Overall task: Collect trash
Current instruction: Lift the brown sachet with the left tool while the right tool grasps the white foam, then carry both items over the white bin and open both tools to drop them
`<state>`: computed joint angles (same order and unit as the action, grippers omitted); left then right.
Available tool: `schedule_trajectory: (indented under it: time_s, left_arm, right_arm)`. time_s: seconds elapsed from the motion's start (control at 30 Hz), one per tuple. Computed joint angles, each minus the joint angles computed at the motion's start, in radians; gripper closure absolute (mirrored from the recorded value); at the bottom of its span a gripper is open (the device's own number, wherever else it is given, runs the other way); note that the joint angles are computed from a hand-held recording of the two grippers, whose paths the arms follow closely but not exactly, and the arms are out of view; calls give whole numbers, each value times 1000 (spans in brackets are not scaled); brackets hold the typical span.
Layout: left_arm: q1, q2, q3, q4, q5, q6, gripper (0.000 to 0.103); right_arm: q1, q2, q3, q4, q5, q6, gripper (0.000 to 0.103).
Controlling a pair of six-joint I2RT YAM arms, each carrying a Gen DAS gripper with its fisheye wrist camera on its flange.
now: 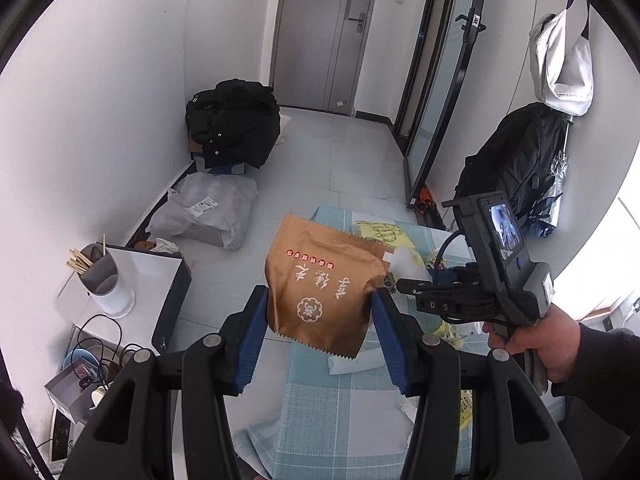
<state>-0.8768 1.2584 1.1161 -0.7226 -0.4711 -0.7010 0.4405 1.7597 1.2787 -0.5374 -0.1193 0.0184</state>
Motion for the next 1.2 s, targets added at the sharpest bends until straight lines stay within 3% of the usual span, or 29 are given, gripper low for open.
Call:
schedule_trajectory:
  time_s: [0.33,0.63,0.93,1.2]
  left_arm:
    - [-32,52,75,-39,-3,-39,56]
    - [-140,210,288,-82,-38,-63,55]
    - [-251,458,646,-131,-51,-24,56]
    - [-325,749,1056,-191,19,57,56]
  right_arm:
    - [-90,-185,-120,27,-131,-21,65]
    - [-307,-473,-161,-135,-271,-146,65]
    - [-877,-570,22,-487,-620,-434,65]
    - [-1401,-387,285,-838,-823,-837,65]
